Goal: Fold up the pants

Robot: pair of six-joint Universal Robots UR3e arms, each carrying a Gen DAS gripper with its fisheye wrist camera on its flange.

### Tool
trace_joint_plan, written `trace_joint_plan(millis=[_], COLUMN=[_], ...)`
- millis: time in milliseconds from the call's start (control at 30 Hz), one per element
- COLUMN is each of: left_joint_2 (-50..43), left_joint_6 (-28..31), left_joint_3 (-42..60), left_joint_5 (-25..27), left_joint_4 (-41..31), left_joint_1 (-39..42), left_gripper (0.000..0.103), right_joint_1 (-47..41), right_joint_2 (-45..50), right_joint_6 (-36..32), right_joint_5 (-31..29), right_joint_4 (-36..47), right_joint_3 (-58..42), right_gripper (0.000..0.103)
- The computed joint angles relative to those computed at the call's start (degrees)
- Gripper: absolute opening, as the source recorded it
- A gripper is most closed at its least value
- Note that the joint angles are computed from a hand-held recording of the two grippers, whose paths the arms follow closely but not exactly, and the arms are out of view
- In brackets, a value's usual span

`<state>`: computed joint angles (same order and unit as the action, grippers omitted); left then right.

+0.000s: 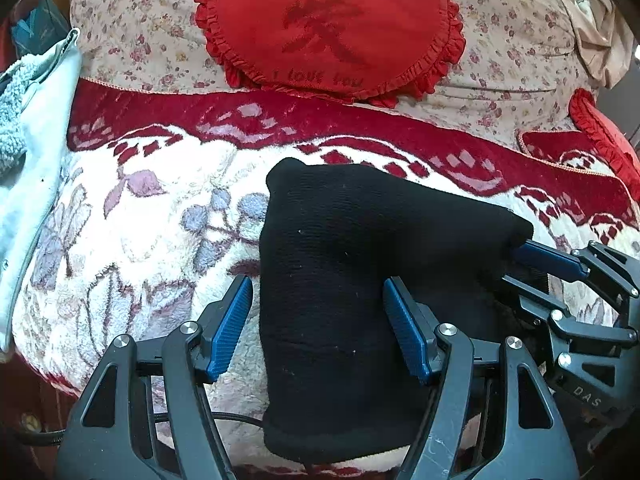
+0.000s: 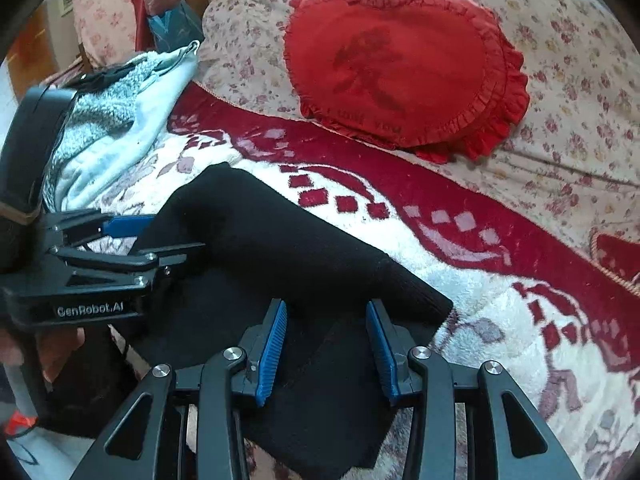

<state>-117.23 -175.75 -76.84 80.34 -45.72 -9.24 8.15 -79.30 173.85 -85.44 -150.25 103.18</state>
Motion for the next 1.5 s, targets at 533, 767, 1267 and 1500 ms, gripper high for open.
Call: trace_joint_plan(millis=[533, 767, 1267, 1500], left_joint_2=[1.9, 4.1, 6.9, 8.6], left_joint_6=[0.8, 0.9, 0.8, 2.8], left_joint_3=[-1.9, -3.7, -14.7, -12.2], left_joint_5=[0.7, 1.0, -1.4, -0.8], left_joint_4=[0.6, 1.5, 7.4, 6.2], left_joint_1=[-0.6, -0.3, 0.9, 3.0], left_gripper=[0.068, 0.068, 0.069, 0.069], right_joint_1=[2.4, 2.5, -1.1, -12.7], right_joint_2=[-3.9, -4.2, -9.6, -16.7], right_joint_6=[0.2, 0.3, 0.4, 3.7], right_joint_5=[-3.6, -3.6, 0.2, 14.3], right_joint_4=[1.0, 1.5, -6.0, -4.7], right_joint_3=[2.0, 1.8, 16.8, 22.3], right_gripper=[0.04, 0.04, 0.049, 0.051])
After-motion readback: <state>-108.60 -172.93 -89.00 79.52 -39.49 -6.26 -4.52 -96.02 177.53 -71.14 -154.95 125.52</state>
